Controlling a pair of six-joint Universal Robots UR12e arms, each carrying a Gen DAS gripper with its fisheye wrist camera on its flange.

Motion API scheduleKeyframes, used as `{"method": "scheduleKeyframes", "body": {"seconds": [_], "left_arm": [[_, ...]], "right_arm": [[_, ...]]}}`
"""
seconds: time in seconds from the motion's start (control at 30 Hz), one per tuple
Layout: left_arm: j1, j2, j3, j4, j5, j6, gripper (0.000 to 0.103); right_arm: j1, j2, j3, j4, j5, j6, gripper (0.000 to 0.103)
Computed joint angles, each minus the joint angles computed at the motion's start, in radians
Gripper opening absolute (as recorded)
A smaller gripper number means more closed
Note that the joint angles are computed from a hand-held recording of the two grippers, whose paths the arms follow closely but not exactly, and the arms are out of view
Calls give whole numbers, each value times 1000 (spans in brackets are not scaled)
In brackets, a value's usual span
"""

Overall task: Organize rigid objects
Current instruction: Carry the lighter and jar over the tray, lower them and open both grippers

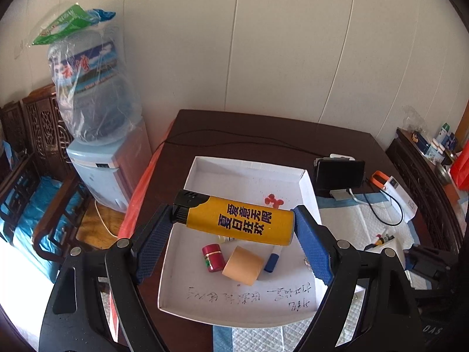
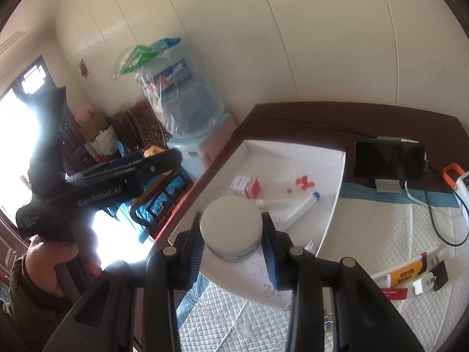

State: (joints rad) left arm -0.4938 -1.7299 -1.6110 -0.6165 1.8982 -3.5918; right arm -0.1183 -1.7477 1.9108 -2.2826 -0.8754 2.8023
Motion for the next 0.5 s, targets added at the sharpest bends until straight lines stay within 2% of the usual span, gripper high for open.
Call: {"method": "scheduleKeyframes", "body": {"seconds": [0.5], "left_arm": [[67,-72,19,-15,-177,-12,84]], "right_arm": [[54,87,-36,101,-137,-1,36]]}}
